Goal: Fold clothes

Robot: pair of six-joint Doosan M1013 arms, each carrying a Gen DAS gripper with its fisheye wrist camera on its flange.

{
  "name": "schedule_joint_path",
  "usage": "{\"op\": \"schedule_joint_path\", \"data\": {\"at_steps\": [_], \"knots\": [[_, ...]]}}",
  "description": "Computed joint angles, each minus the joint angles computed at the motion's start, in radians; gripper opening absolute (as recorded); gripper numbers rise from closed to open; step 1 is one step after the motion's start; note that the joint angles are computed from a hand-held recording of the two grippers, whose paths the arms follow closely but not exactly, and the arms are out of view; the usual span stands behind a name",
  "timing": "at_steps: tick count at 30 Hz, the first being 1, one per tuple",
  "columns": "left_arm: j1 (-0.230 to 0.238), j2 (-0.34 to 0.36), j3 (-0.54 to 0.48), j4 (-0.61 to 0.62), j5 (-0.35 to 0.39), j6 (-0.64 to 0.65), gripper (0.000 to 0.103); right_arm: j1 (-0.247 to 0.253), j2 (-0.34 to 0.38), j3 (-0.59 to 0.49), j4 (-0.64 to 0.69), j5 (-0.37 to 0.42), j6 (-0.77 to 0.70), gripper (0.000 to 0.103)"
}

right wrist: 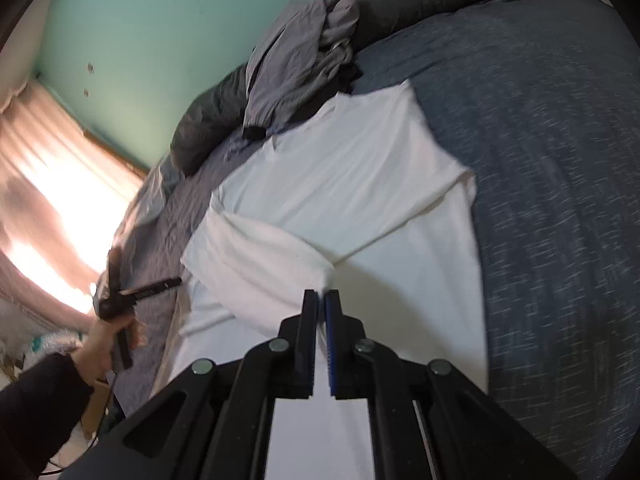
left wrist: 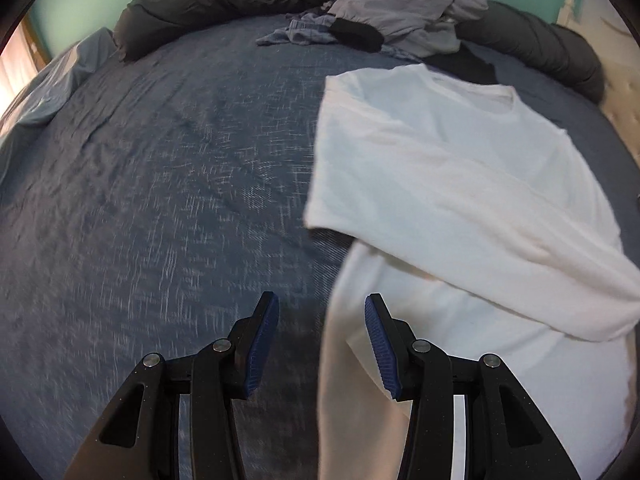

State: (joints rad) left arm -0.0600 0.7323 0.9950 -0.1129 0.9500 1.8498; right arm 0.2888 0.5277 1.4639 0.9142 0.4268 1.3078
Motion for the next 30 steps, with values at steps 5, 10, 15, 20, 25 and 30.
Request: {"op": "schedule_joint_path", "data": {"at_steps": [5, 10, 15, 20, 25, 30], "knots": [[0.002, 0.03, -0.042, -0.017, 0.007, 0.025, 0.049, -0.02, -0.024, 0.039, 0.04, -0.062, -0.001, 0.003], [-0.004, 0.047, -0.066, -0.029, 0.013, 0.039, 0.049, -0.025, -0.003, 0.022, 0.004, -0.013, 0.044, 0.003], [-0.003, 0.047, -0.064, -0.034, 0.007, 0.036, 0.049, -0.004, 0.044, -0.054, -0.202, 0.087, 0.231, 0.022], [0.004, 0.05, -0.065, -0.045, 0.012, 0.034, 0.049, 0.004, 0.063, -0.077, -0.184, 0.148, 0.244, 0.051], [0.008, 0.048, -0.066, -0.054, 0.014, 0.038, 0.049, 0.007, 0.07, -0.086, -0.206, 0.187, 0.252, 0.051], [0.01, 0.042, -0.061, -0.057, 0.01, 0.036, 0.049, 0.018, 0.09, -0.116, -0.209, 0.249, 0.206, 0.043]]}}
